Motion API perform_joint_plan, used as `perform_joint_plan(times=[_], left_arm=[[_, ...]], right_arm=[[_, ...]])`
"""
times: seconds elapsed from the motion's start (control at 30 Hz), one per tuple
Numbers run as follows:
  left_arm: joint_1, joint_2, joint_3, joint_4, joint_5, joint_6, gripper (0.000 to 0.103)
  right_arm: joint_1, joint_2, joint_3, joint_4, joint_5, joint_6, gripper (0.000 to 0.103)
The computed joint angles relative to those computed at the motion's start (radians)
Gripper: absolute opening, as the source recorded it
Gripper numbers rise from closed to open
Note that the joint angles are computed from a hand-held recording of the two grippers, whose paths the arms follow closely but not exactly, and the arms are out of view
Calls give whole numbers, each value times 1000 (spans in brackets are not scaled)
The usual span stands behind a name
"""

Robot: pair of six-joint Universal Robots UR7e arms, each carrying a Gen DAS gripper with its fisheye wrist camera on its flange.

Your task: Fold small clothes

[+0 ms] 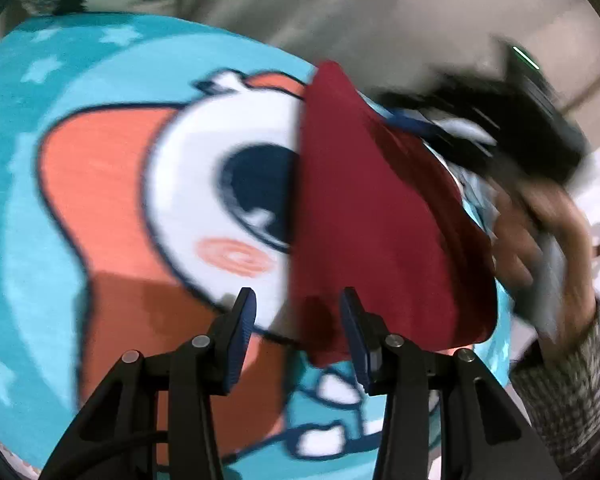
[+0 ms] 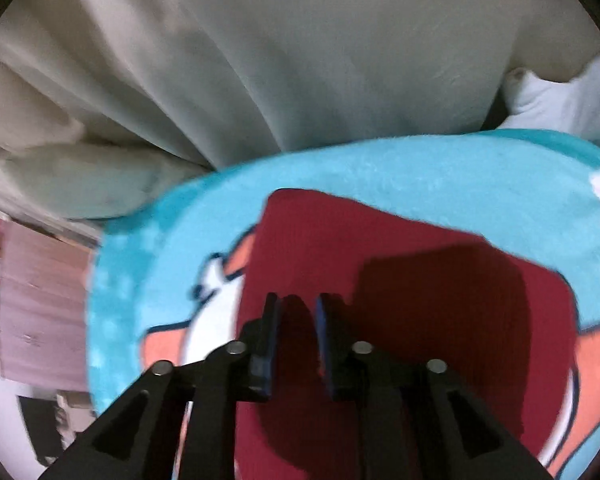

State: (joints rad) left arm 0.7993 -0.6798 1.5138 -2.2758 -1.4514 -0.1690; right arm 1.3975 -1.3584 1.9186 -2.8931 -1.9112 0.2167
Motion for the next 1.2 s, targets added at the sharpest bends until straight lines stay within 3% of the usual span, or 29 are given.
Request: perform_joint_plan(times=[0.13,0.23,0.37,0.4,0.5,0.6,0.67,0.7,0.9,0.97,1.2], left_arm=[[43,-15,-29,47,-23,1,42],[42,-16,-33,69,-42,10,42],[10,-7,-3,48,-16,14,42],[4,-12,15,37,-13,9,42],[-34,-34,84,-17,22,0,42],[-62,-80,162,-59,48,-11,42],[-66,-109,206,-93,34,-59,43],[-65,-120,221,-103,17,-79,43],[-72,-137,282,-179,-109,-141,43],[-78,-121,276,-190,-152,-151,43],[-124,-39,239,-270,-188,-130,43]], right_arm=[[39,-168,225,-141,35,-24,40],[49,-304,405,-217,53,51,43],[77,-394,536,-257,-26,88,49],[56,-413,556,-263,-5,89,54],[-47,-439,592,-253,139,94,55],[-97,-394,586,-276,248,69,56],[-99,-371,568,-277,266,35,29],[-100,-366,554,-255,268,34,8],[-115,-399,537,-286,383,29,7],[-112,-417,530,-262,389,10,7],[-118,-418,514,-215,422,-3,7]])
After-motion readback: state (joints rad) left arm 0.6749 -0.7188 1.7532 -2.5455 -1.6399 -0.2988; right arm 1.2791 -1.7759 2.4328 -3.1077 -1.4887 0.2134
